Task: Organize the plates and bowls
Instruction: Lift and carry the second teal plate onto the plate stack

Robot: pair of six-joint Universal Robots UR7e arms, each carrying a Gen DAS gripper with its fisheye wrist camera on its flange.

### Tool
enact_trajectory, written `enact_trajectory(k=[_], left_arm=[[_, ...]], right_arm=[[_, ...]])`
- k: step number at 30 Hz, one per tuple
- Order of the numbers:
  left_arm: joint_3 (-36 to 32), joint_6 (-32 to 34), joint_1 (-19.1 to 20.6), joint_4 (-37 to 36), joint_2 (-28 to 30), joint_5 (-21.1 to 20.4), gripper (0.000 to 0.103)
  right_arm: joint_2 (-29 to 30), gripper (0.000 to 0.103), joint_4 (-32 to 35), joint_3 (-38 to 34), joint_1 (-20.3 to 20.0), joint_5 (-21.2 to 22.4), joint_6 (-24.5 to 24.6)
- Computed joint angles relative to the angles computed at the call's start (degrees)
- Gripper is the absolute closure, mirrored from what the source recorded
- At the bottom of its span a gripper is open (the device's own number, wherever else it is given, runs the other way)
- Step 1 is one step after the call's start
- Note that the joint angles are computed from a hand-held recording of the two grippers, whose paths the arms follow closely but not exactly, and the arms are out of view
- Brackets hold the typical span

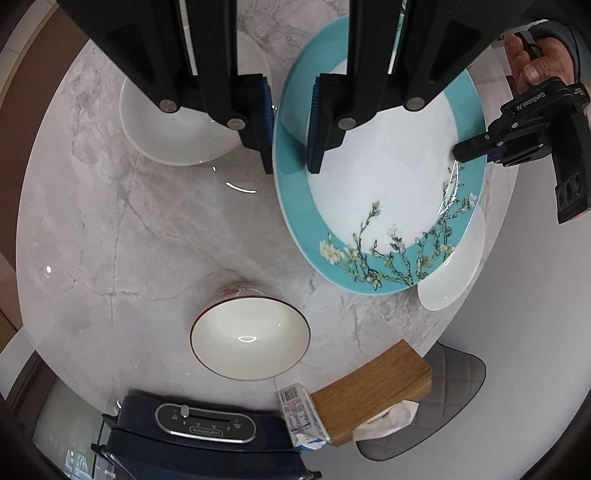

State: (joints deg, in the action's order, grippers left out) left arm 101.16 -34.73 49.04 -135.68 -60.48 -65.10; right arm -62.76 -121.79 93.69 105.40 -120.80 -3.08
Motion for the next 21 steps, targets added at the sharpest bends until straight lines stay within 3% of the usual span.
enact_trajectory(k=[11, 21], left_arm=[[7.96, 0.65, -6.54, 3.21, -12.61, 1.79, 0.09], [18.57, -1.87, -13.49, 13.77, -28.87, -0.84, 0.09]], right_arm=[[-10.12, 0.087, -6.95, 12.03, 8.84, -0.6, 5.29], [-18.59, 0.088, -10.59, 25.82, 19.24, -5.07, 18.6]])
